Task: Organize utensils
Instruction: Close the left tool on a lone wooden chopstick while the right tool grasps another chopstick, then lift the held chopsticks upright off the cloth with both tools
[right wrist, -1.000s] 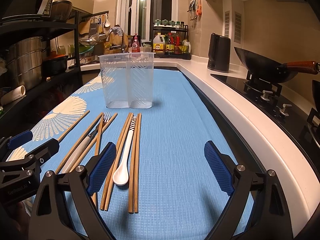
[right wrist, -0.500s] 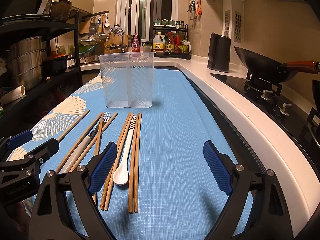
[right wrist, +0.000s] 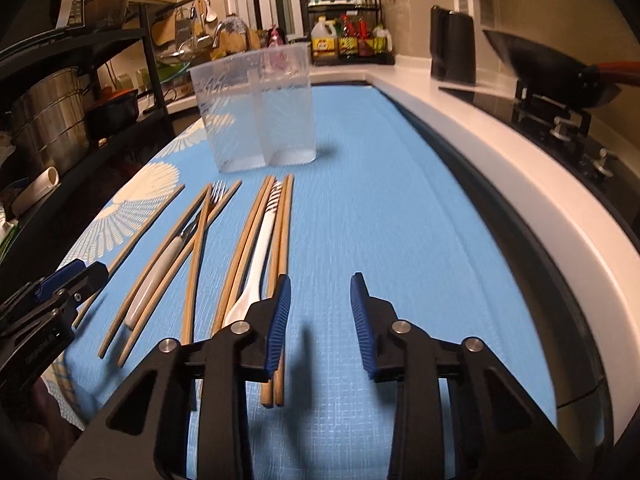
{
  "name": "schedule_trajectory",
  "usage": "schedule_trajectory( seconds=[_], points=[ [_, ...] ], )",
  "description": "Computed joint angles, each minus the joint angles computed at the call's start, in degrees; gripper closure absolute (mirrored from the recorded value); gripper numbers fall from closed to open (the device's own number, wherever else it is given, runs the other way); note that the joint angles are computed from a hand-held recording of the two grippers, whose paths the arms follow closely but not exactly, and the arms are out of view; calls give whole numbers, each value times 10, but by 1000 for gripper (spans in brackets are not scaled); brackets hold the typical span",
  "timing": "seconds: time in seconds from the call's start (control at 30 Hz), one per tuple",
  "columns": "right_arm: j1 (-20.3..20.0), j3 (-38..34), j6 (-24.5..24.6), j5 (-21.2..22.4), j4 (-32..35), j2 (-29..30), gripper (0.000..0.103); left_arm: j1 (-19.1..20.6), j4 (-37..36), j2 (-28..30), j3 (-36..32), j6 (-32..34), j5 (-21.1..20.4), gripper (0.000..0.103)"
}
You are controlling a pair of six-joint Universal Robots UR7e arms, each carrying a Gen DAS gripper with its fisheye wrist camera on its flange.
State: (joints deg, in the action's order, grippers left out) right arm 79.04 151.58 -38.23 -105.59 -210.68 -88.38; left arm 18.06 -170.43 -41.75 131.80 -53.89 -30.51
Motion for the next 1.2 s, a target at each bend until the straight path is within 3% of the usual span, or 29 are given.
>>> schedule_trajectory(
  seconds=[0.33,0.53,0.57,0.67,0.9,1.03,1.2],
  points=[
    [-2,-1,-7,-12,42,10,79,21,112,-36,10,-104,-5,61],
    [1,-5,-9,-23,47,14,79,27,126,-39,10,-115,-13,76],
    [1,-5,-9,-22,47,14,80,27,129,-39,10,-114,-13,83],
    [4,-5,-11,-28,44,17,95,28,109,-33,7,-89,-20,95],
    [0,-7,10,-46,24,17,97,13,54,-16,9,-31,-41,97],
    [6,-3,9,-59,5,26,95,3,64,-16,17,-47,-36,96],
    [-1,11,5,-45,-13,23,93,-14,71,-14,29,-59,-29,96]
  ],
)
